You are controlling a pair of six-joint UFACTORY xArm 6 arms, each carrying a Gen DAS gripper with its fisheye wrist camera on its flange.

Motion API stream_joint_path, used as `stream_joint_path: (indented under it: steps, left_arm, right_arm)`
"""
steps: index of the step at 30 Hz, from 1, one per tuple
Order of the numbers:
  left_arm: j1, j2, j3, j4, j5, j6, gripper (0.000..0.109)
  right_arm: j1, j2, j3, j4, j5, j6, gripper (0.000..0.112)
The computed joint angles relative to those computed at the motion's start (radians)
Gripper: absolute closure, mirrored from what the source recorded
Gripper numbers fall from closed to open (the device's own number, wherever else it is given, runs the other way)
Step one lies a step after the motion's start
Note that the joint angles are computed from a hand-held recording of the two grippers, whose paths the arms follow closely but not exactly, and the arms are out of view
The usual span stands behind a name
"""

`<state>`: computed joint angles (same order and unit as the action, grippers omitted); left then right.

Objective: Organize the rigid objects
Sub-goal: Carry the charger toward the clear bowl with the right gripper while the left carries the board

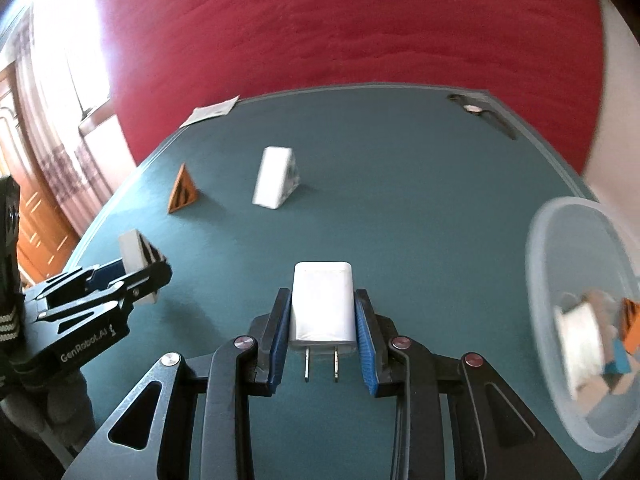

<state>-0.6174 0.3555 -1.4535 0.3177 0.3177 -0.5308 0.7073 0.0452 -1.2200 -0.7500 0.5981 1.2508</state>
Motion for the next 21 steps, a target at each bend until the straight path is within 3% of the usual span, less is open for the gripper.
stream_joint_path:
  steps: [21]
  left_arm:
    - [-0.082, 0.025, -0.056, -0.008, 0.030, 0.053, 0.068]
  right_arm:
    - [-0.095, -0.380, 0.315, -0.157, 0.209, 0.236, 0.081]
